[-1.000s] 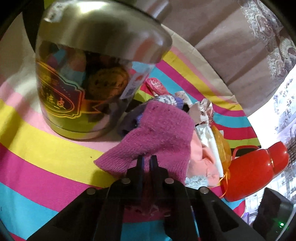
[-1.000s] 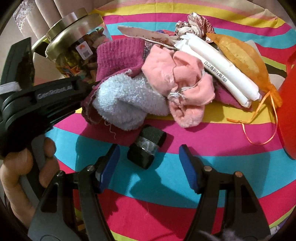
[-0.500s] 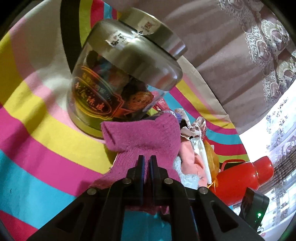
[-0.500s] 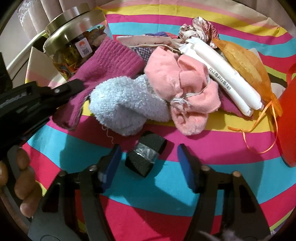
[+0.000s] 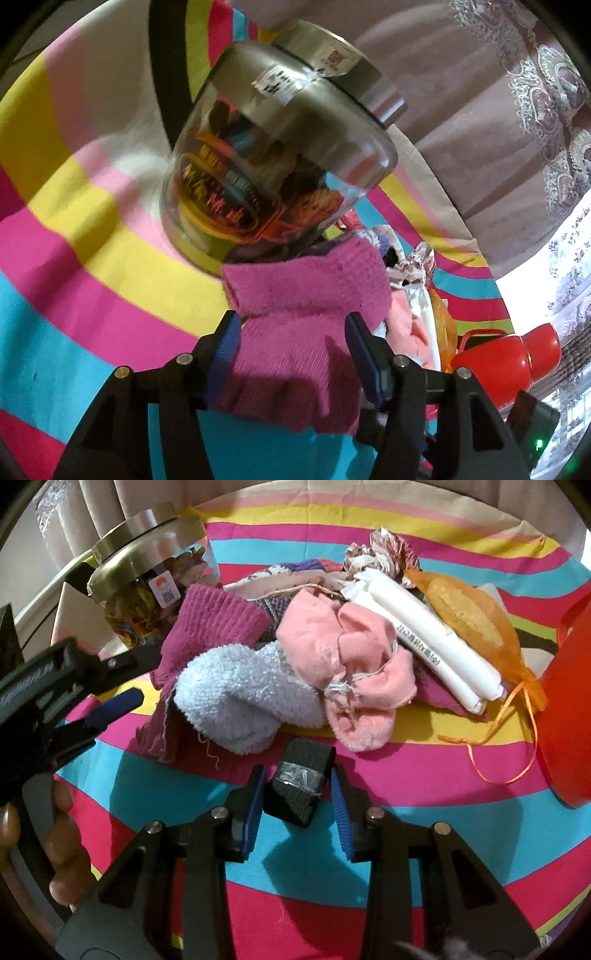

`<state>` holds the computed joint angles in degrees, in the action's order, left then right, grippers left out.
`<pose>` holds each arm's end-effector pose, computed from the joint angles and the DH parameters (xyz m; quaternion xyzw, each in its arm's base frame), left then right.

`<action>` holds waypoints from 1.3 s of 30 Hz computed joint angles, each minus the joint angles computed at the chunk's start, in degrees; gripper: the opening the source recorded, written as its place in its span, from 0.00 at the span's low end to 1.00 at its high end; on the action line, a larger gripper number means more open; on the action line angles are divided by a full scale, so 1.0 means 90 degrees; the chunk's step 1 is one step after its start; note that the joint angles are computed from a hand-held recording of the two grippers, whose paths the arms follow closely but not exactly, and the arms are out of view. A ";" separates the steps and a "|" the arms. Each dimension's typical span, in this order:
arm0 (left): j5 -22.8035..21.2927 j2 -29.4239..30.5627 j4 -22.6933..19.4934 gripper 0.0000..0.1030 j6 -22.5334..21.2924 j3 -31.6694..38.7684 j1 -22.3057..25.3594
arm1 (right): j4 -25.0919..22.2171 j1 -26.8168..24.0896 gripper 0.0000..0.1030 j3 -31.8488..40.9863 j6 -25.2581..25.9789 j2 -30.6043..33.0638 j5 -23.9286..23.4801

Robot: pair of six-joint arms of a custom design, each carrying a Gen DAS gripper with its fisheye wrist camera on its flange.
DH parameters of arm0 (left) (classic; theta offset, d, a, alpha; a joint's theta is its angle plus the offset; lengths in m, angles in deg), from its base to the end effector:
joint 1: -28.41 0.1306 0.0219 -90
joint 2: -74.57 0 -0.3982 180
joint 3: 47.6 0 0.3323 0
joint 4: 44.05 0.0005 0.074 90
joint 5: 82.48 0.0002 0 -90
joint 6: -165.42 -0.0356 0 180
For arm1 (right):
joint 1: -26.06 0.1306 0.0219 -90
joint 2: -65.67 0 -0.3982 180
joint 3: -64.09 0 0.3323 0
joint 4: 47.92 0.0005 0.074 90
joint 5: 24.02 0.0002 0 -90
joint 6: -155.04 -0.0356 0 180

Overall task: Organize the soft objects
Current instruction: 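Grasp the magenta knit sock with the left tool while the right tool grasps the black elastic band, then lift the magenta sock with the left tool while the right tool lifts the black band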

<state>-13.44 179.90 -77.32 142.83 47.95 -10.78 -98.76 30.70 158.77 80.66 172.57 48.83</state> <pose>0.4207 -0.3272 0.3848 -0.2901 0.8571 -0.2144 0.3679 0.5087 0.0513 0.3449 -0.2033 0.9405 0.1223 0.2431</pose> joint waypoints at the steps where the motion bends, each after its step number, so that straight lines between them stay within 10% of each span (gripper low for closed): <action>1: 0.0001 0.0064 -0.0095 0.62 -0.0018 0.0107 0.0036 | 0.0015 0.0003 0.38 -0.0034 0.0019 -0.0047 0.0021; 10: 0.0539 0.0626 -0.0577 0.72 -0.0328 0.0717 0.0137 | 0.0358 0.0036 0.38 -0.0342 -0.0022 -0.0366 0.0161; 16: 0.0559 0.0688 -0.0837 0.05 -0.0623 0.0853 0.0093 | 0.0511 -0.0056 0.38 -0.0478 0.0027 -0.0561 0.0154; 26: 0.0185 0.0067 -0.0281 0.03 -0.0541 0.0180 -0.0266 | 0.0460 -0.0397 0.38 -0.0692 0.0220 -0.0976 -0.0037; 39: 0.0535 -0.0119 -0.1100 0.01 0.0075 0.0380 -0.0914 | 0.0148 -0.0881 0.38 -0.0839 0.0441 -0.1518 -0.0527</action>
